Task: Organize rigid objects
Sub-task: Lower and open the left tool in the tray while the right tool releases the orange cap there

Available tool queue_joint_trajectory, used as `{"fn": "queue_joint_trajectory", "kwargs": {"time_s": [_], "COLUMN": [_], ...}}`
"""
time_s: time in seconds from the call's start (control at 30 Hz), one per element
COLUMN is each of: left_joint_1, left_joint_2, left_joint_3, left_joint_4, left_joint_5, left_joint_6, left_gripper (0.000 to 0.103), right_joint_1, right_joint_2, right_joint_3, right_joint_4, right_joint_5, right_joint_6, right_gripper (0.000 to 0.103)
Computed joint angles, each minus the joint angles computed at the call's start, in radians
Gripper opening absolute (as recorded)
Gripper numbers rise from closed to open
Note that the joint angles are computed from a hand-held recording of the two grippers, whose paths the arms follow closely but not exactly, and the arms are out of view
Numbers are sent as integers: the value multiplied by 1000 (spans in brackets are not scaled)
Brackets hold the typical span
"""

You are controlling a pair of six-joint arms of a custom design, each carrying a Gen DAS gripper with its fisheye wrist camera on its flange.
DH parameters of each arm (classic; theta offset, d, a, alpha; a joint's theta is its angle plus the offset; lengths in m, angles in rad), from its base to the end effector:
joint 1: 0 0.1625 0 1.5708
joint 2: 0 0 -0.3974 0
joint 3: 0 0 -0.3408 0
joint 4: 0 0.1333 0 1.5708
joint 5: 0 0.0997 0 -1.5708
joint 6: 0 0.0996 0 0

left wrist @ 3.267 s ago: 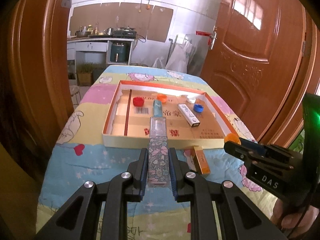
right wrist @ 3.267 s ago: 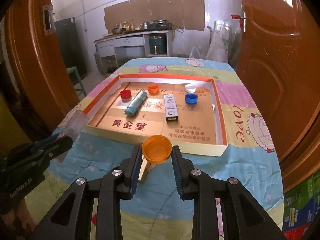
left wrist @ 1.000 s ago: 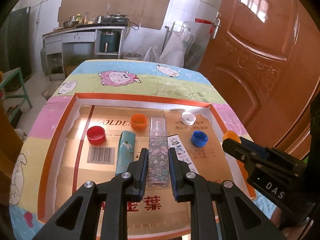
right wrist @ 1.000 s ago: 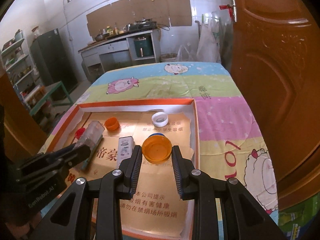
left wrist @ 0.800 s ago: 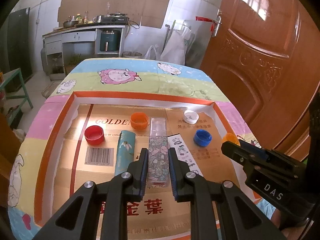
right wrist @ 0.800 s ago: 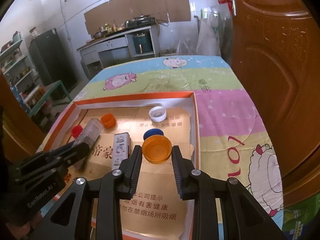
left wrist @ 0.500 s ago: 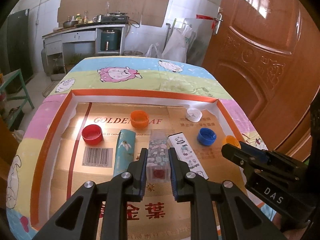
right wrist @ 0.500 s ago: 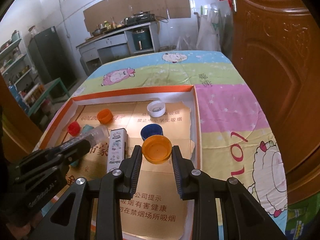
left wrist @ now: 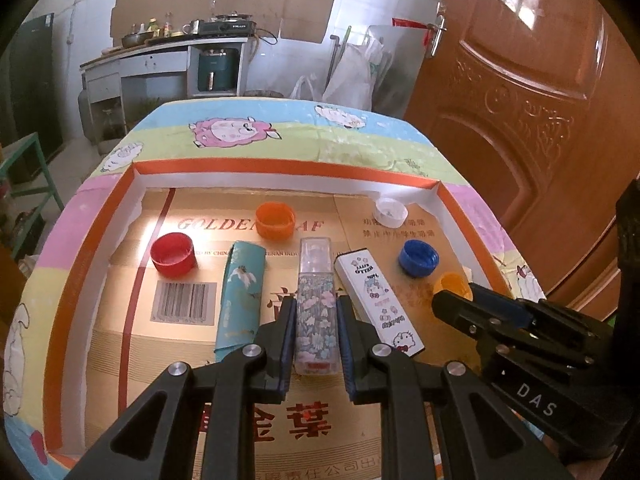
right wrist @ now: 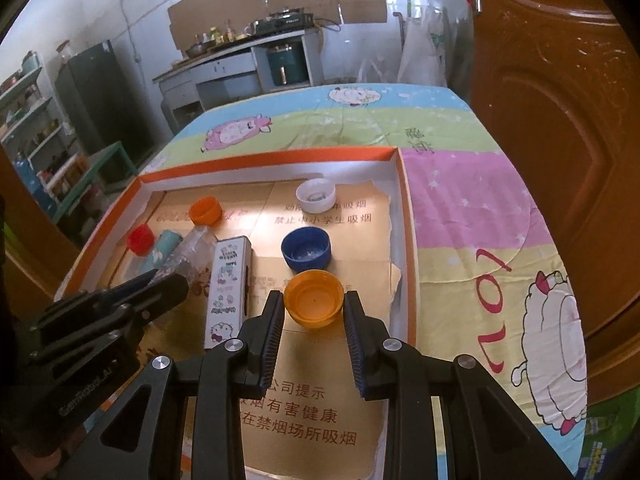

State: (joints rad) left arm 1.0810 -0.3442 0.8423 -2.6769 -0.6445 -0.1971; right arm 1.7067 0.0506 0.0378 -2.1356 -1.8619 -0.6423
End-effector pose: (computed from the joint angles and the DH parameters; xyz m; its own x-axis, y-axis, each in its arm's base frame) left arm -0.1835 -0.7968 0.1416 -0.8062 -0.2598 -0.5316 0.2328 0.6867 -0.6887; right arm 0.2214 -0.8465 0.0732 -0.7021 -0.5269 0.4789 -0.6756 0.7054 -0.2144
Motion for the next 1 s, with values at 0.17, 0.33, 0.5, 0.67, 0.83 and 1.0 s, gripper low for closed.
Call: {"fn": "queue_joint_trajectory", "kwargs": {"time_s": [0.17, 0.33, 0.5, 0.67, 0.83, 1.0], "left_joint_1": [4, 6, 8, 9, 8, 7], "left_joint_2": [6, 6, 9, 10, 7, 2], "left_joint_3": [-12, -12, -17, -19, -9, 2], "left_joint_4": [16, 17, 22, 22, 2, -17], "left_joint_5": [-6, -11, -18, -16, -11, -10], "left_joint_6": [-3, -5, -7, -2, 4, 12], "left_gripper": [20, 20, 22, 22, 29, 41], "right_joint_1": [3, 4, 8, 8, 10, 10], "right_joint_2": [8, -27, -38, -42, -58, -62], "right_joint_3": [-8, 79, 111, 122, 167, 183], "right_joint_4": [-8, -66, -86, -95, -130, -153], "right_joint_5": [-13, -22, -26, -28, -35, -37], "right_joint_6": [-16, -34, -52, -55, -68, -79], "right_gripper": [31, 31, 31, 31, 31, 41]}}
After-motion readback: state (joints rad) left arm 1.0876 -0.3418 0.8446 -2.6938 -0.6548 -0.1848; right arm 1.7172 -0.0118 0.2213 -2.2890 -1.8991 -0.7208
